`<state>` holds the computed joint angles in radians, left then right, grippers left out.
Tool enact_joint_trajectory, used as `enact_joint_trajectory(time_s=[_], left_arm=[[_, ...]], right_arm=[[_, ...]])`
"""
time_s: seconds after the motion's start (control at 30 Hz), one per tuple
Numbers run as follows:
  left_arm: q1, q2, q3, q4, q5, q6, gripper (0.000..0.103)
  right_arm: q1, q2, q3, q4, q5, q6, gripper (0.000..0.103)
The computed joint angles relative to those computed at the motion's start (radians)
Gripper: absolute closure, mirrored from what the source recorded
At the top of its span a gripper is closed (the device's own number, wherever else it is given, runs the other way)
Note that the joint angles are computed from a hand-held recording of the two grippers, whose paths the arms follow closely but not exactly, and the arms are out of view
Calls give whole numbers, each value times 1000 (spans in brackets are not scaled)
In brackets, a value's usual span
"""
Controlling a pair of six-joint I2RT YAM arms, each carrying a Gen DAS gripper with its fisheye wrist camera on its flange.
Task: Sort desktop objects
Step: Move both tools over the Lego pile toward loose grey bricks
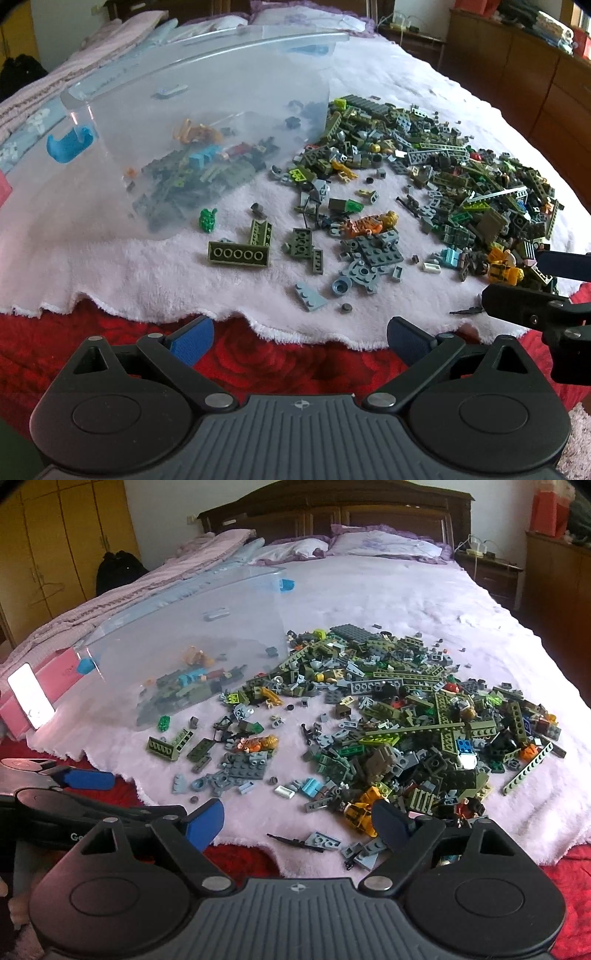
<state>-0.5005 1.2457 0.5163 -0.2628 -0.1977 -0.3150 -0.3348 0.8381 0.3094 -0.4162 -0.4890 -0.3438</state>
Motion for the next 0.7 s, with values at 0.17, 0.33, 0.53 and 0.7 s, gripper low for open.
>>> enact_joint_trajectory(time_s=[0.17,0.33,0.53,0.7], left_arm=[[-1,4,0,2,-2,1,2],[-2,10,0,5,-4,0,2],[-4,12,-5,9,-6,-1,2],[-2,12,-10,16,-2,5,2]], right_arm=[[-5,-3,-4,-8,-14,-24,23],[1,-4,-9,-14,-20,-50,37],[7,64,15,-50,-61,-97,57],[22,61,5,-25,-52,-81,57]])
